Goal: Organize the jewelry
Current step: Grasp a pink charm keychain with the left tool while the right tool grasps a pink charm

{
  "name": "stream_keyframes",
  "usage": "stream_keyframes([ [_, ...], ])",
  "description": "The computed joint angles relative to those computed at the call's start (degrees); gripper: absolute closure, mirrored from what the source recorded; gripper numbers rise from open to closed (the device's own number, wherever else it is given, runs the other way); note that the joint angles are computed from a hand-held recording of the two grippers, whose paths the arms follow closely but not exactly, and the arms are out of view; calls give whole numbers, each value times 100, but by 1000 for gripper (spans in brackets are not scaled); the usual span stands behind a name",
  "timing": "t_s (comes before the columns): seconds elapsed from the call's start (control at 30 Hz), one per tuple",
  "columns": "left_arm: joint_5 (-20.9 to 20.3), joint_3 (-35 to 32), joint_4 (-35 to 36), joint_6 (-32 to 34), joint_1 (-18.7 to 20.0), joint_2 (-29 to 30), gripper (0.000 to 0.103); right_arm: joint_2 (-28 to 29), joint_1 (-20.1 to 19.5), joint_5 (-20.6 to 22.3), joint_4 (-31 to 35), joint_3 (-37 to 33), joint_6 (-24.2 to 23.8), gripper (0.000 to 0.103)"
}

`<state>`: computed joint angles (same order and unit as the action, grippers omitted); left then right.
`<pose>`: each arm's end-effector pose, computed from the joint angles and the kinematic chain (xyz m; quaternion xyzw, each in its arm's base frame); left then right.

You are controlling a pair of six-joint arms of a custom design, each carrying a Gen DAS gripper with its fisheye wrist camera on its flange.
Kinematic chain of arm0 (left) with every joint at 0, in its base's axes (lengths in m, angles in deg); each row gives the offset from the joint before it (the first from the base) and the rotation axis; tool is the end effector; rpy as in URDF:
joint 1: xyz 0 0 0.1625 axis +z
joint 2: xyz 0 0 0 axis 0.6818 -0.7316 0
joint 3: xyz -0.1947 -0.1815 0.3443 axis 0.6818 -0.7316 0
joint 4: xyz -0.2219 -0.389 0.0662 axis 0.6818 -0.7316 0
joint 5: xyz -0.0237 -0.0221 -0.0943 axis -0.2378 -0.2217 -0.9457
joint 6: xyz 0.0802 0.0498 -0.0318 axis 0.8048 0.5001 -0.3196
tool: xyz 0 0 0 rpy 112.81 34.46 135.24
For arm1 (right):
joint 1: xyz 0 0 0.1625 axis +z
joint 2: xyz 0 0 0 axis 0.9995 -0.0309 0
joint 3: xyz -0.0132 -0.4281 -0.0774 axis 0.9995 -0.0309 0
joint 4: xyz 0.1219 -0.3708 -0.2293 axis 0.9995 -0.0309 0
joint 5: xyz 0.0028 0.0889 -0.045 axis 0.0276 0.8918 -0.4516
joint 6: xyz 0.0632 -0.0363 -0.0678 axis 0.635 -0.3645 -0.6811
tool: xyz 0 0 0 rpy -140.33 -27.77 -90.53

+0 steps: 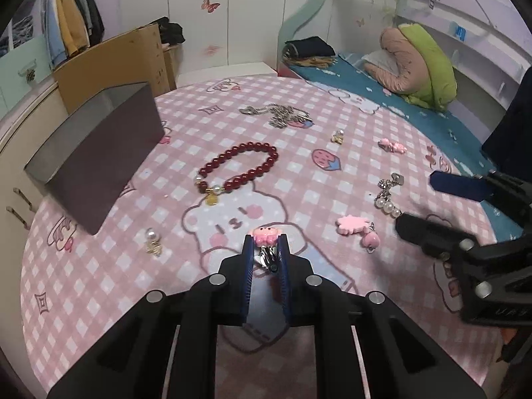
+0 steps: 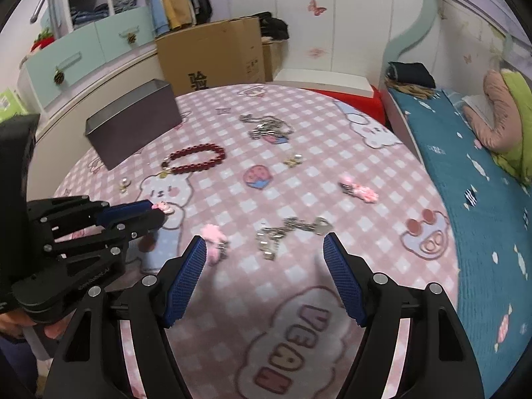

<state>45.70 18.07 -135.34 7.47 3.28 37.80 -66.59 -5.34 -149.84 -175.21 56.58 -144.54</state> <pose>-0.4126 -0.7439 -0.0855 0.1044 0.8741 -0.3207 0.3496 0.0187 -0.7872 0.3326 0.3739 -0.8817 0.1903 0.2159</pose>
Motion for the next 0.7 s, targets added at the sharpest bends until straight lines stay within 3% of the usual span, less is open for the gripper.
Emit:
stream_keyframes([
  [0.3,92,838,-734,84,-155,-551,90,70,171,-195,-51,257,-224,33],
  [0.4,78,990,-852,96,-174,-652,90,141,191,-306,-29,221,-139,47],
  [0.6,-38,1148,-1022,97,-162,-751,90,256,206,-505,-199,187,-91,61],
  [0.7,-60,1161,-1044,98,-150,-764,90,254,198,-448,-46,134,-47,81],
])
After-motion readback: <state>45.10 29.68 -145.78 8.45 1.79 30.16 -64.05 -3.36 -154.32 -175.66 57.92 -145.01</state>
